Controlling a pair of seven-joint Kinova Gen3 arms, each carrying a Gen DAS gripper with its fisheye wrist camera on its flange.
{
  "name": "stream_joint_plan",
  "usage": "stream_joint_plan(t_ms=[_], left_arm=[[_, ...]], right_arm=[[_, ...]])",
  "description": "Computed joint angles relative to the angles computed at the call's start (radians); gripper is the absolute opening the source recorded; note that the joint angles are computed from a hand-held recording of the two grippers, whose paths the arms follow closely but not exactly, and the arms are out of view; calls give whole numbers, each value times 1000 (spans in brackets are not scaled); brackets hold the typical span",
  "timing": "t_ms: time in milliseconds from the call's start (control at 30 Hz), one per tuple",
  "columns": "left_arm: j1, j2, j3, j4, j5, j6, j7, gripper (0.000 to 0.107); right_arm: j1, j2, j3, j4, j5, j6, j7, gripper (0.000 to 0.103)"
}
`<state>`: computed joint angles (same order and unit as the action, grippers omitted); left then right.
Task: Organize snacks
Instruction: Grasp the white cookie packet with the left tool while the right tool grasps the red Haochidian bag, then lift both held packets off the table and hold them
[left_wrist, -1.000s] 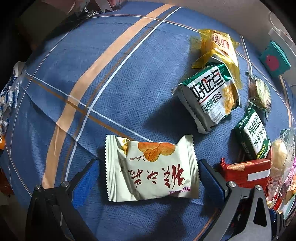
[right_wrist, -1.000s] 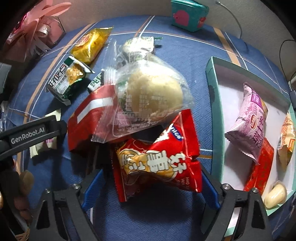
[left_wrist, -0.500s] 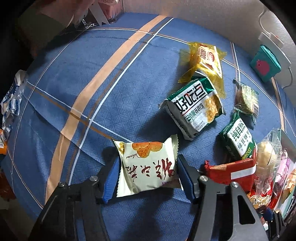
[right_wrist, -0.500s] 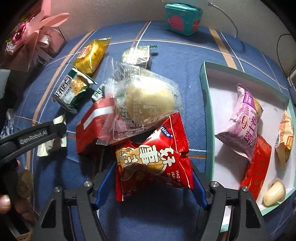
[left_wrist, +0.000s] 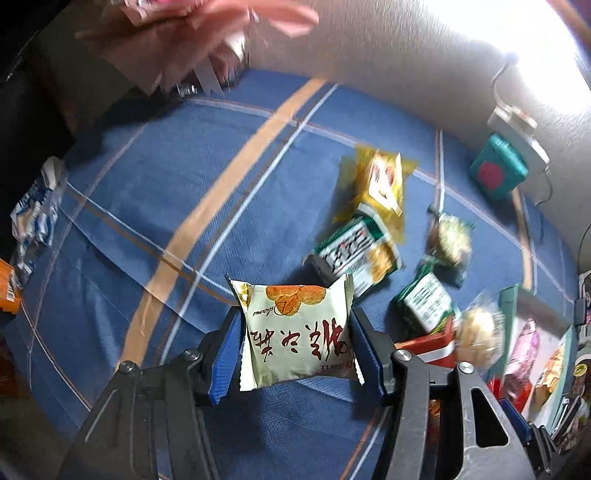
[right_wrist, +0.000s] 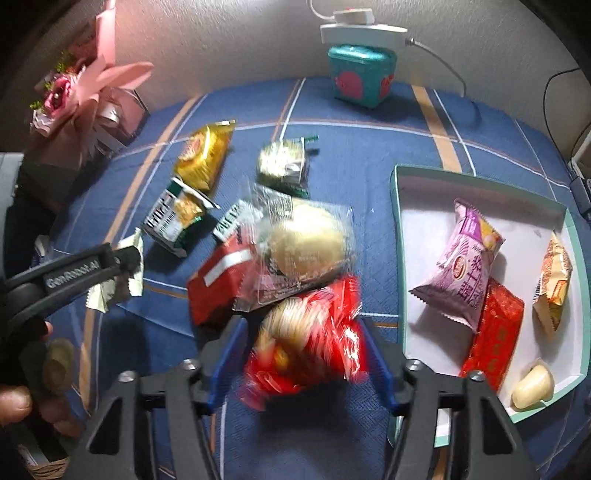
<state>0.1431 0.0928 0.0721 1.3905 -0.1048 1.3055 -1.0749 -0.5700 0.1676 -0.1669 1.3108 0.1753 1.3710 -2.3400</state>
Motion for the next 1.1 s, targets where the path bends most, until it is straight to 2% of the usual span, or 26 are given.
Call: stream_joint_plan(t_ms=[267,433,500,667,733,800,1100], left_arm=[[-11,-44,0,1,2,-9,-3,59],[-15,-49,4,5,10,1,4,59],[-13,-46,7,10,14,-6,6,59],[-6,-52,12,13,8,-8,12,59],[-2,-54,15,18,2,-4,16,59],[-1,-49,15,22,4,5,12,59],[-3,-48,12,28,16,14,6,59]], right_arm=[[25,-15,5,27,-31,-35,5,63],[53,-21,8,49,-65,-57,18,49],[64,-22,10,60,-83,-68,23,48],[97,-9,14,78,-148,-63,49,50],[108,-6,15,82,-177,-64,67,60],[114,-6,14,85,-198,-68,81,65],[70,48,1,56,-184,-22,132,65]])
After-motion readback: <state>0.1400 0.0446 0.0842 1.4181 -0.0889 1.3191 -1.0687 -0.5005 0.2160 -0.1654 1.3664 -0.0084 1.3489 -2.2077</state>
